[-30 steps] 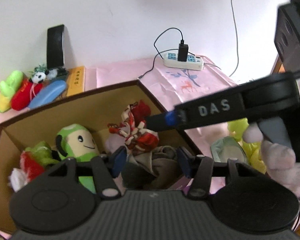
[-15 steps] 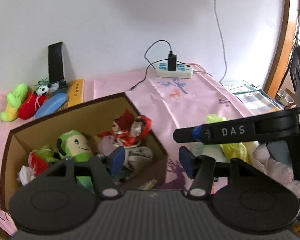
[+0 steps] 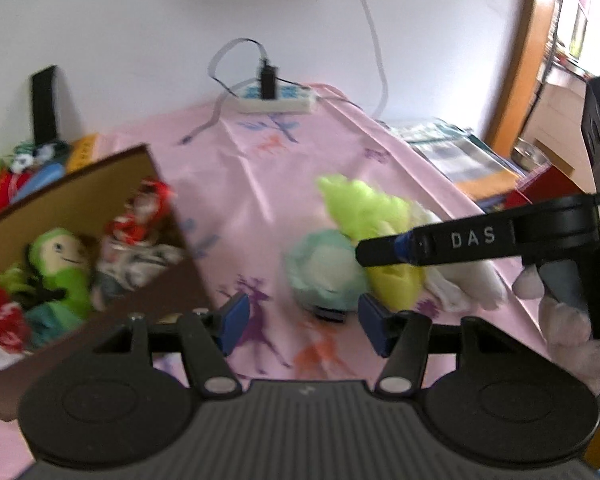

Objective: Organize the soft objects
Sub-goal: 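Move both grippers back to the pile toward the white towel, then close the right gripper on the white towel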

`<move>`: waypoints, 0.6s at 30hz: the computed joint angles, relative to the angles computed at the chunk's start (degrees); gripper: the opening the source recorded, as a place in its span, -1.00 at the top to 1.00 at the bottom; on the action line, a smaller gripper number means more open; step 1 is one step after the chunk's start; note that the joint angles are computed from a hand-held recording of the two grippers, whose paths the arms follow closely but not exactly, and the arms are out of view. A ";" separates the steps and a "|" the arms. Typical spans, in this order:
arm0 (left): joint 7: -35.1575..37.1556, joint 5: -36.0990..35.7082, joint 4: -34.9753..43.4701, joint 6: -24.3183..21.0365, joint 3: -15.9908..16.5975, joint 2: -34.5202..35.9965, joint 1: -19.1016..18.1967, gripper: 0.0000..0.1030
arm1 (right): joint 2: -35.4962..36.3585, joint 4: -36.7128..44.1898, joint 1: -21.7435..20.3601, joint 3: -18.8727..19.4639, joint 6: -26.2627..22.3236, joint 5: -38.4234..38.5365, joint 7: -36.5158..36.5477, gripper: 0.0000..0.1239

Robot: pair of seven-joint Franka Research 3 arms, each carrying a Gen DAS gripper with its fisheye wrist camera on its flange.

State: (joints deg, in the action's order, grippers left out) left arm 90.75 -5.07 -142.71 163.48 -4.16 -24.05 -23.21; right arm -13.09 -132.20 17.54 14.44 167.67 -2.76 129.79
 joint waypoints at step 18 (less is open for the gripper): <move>20.26 -19.97 9.21 -1.49 -1.21 11.95 -9.62 -0.17 | -15.03 -14.48 -9.19 1.92 -3.47 0.59 6.34 0.78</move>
State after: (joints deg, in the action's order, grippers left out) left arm 111.01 -25.05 -133.50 162.00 -5.37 -12.10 -32.83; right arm -28.12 -146.68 8.35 16.37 164.19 -2.18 136.12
